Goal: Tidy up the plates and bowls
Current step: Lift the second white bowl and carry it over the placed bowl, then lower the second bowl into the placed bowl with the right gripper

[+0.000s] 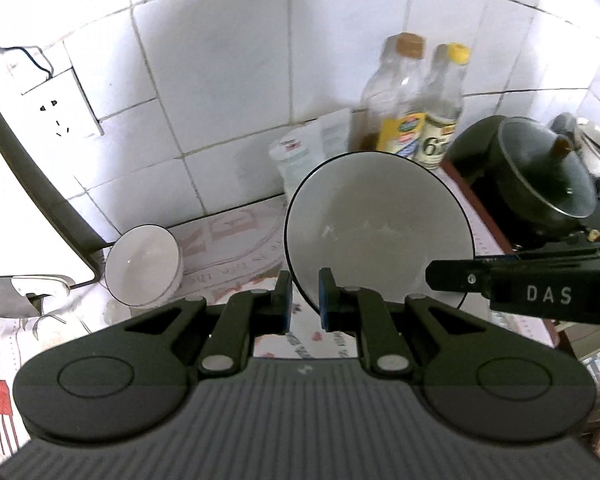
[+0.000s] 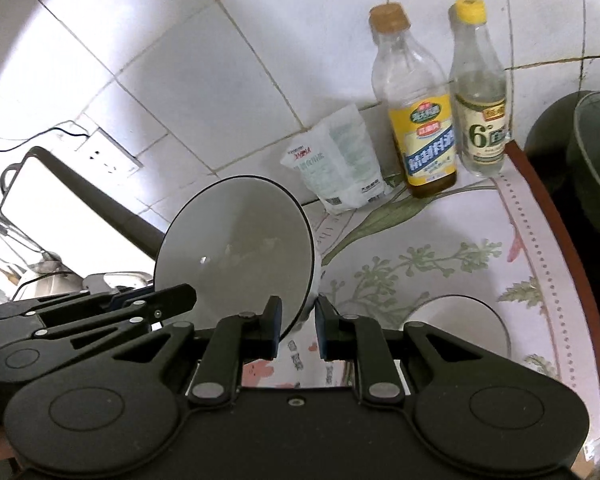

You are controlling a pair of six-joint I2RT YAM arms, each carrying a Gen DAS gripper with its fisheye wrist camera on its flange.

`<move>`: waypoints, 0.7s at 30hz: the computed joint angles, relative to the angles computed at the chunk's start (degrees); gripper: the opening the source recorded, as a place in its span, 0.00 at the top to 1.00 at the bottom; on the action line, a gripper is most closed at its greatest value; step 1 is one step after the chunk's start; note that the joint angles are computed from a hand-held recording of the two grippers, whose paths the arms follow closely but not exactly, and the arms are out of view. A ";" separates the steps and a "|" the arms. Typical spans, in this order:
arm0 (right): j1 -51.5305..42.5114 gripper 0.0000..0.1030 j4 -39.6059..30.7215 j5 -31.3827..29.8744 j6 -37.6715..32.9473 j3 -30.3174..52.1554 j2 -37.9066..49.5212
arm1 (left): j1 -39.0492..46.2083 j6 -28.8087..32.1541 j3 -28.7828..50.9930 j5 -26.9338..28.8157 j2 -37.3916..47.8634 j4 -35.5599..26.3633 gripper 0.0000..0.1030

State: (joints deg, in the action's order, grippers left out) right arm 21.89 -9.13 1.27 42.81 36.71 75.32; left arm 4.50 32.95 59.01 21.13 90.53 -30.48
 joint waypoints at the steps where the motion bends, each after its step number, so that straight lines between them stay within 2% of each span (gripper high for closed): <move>1: 0.13 0.79 -1.07 0.24 -0.22 -0.57 -1.78 | -0.12 0.02 -0.86 0.14 -1.33 -0.35 0.89; 6: -1.20 0.79 -7.26 -1.25 -1.73 -3.53 -10.72 | -1.10 -0.11 -4.45 1.30 -8.31 -2.78 0.88; 12: -2.26 0.79 -13.14 -1.57 -2.58 -7.42 -19.74 | -4.31 -1.34 -8.79 0.19 -13.11 -3.03 0.88; 21: -4.54 0.78 -15.91 -2.82 -2.00 -14.61 -27.37 | -9.24 -3.26 -14.73 -1.64 -14.51 -1.51 0.88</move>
